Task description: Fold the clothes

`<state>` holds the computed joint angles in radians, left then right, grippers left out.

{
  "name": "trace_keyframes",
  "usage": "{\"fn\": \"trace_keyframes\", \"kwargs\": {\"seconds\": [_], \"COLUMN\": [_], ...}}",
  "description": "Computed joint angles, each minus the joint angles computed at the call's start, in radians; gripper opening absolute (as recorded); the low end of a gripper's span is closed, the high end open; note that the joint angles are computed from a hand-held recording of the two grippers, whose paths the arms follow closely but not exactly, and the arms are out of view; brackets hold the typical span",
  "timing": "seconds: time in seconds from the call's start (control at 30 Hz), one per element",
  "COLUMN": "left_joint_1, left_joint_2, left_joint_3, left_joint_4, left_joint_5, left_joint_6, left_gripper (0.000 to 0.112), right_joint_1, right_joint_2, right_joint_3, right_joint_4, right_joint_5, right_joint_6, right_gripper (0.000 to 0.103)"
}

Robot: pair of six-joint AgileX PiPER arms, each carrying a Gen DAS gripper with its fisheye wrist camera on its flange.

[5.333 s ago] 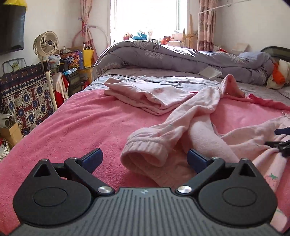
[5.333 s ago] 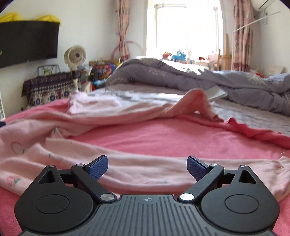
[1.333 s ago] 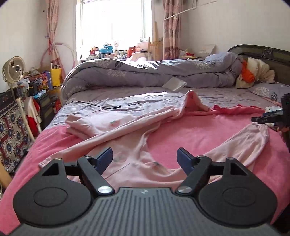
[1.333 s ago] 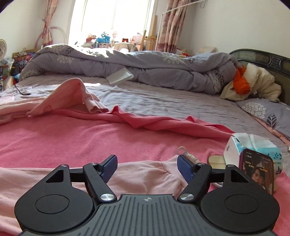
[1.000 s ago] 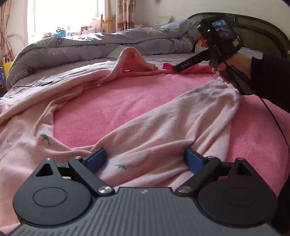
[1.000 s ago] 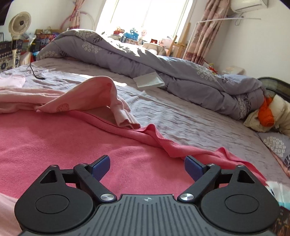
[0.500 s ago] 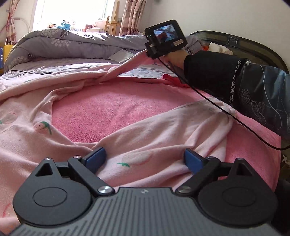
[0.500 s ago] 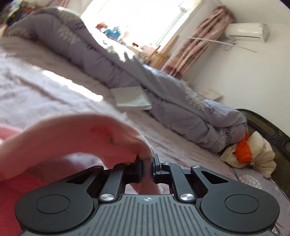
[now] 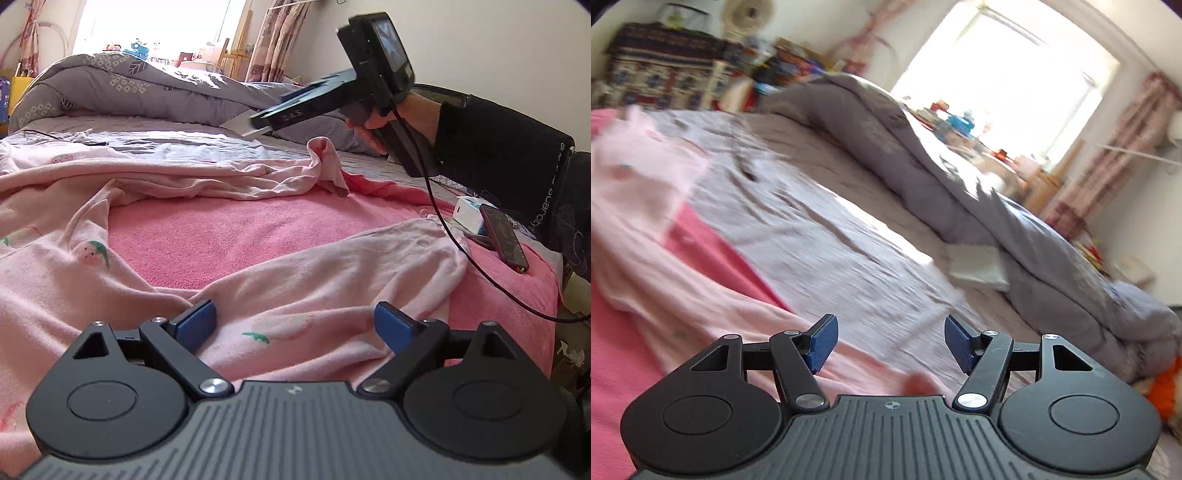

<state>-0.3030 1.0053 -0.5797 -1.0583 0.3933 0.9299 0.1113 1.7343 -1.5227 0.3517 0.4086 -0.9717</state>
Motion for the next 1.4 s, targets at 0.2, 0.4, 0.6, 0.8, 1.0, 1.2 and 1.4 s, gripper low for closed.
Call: {"fn": "trace_keyframes", "kwargs": {"seconds": [0.2,0.4,0.6,0.8,1.0,1.2,1.4], "left_joint_1": [0.029,0.081,0.064,0.082,0.13,0.19,0.581], "left_joint_2": [-0.013,-0.025,-0.028,-0.021,-0.015,0.006,-0.043], "left_joint_3": [0.021,0.043,0.047,0.05,0.058,0.059,0.091], "left_joint_4": [-0.095,-0.199,-0.201,-0.225,-0.289,-0.358,-0.383], "left_joint_5": [0.028,0.076,0.059,0.074,0.131,0.21,0.668], "left_joint_6": [0.081,0.178,0.174,0.205,0.263,0.328,0.42], "left_gripper": [0.093,0.093,0.093,0.093,0.093,0.094,0.095], "right_joint_1": [0.274,0.442,0.404,0.445,0.485,0.502,0.534], "right_joint_2": [0.115,0.31,0.376,0.418,0.403,0.246,0.03], "right_joint_3": [-0.168,-0.482,-0.719,-0.735,-0.678,-0.589,-0.373], "right_joint_4": [0.12,-0.315,-0.299,-0.434,-0.548,-0.572,-0.631], "right_joint_5": [0.23,0.339,0.438,0.466,0.397,0.376,0.369], "right_joint_6": [-0.121,0.388,0.505,0.509,0.661,0.665,0.665], "right_gripper": [0.064,0.01,0.012,0.02,0.007,0.007,0.007]}}
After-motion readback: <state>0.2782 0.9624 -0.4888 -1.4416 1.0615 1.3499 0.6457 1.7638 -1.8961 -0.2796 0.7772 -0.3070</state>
